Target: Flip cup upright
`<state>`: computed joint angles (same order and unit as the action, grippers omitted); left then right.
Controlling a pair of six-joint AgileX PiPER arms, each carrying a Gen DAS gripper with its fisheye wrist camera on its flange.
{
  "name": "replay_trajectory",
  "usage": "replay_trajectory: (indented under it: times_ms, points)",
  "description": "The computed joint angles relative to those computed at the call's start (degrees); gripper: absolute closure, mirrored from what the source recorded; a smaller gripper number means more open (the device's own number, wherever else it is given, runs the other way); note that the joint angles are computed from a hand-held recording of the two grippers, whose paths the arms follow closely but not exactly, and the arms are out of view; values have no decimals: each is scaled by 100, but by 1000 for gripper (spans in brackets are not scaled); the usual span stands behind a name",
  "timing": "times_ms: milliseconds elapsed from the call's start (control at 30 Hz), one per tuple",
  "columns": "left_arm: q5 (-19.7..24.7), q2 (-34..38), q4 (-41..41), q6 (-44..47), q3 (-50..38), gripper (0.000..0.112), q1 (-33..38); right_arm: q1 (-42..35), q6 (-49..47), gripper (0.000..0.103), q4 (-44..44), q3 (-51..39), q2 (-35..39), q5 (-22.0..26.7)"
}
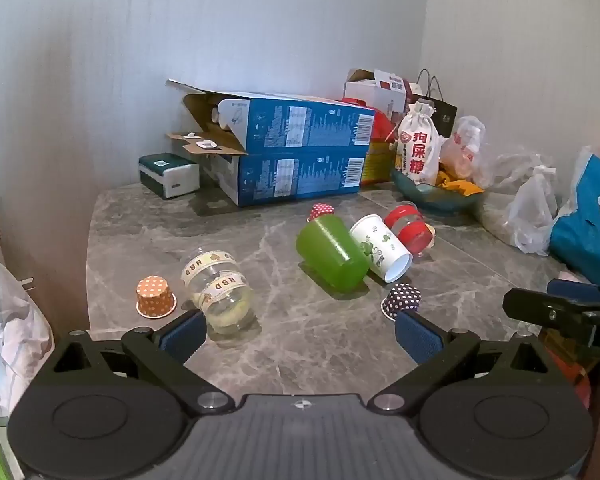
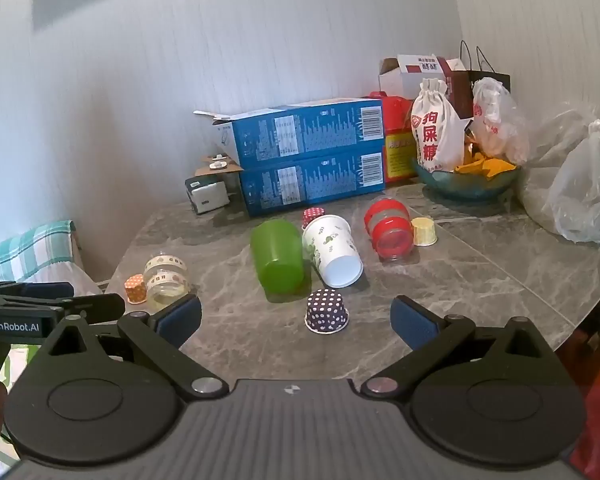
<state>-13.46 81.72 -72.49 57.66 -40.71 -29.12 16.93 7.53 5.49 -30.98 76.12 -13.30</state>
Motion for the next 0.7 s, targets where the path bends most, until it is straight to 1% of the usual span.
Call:
replay_trajectory:
  times_ms: [100, 133, 167, 233, 267, 467, 500, 533, 600, 700]
  points:
    - [8, 14, -172, 149, -10, 11, -7, -27, 2, 1, -34, -33, 6, 63]
    - [-43, 39, -449, 395, -62, 11, -98, 13, -197, 1, 152, 31, -22, -54]
    - [-52, 48, -534, 468, -72, 11, -118, 39, -325, 1, 277, 57, -42, -88]
    - [-99, 59, -705, 601, -88, 11, -168, 46, -328, 1, 270, 73, -69, -75]
    - [112, 6, -744, 778, -108, 11, 18, 48, -328, 1, 269, 71, -65, -78]
    - [245, 66, -691, 763, -170, 11, 145, -3, -119, 1, 24, 95, -73, -125]
    - [56, 11, -397, 454, -51, 11, -15, -14, -53, 1, -42, 88, -59, -130]
    - [48, 12, -332, 374, -43, 11, -26, 32, -199, 1, 121, 112, -118, -98]
    - [61, 8, -386, 427, -46, 11, -23, 43, -241, 1, 174, 116, -112, -114]
    - [51, 12, -394, 444, -51, 11, -19, 29, -145, 1, 79, 96, -77, -119]
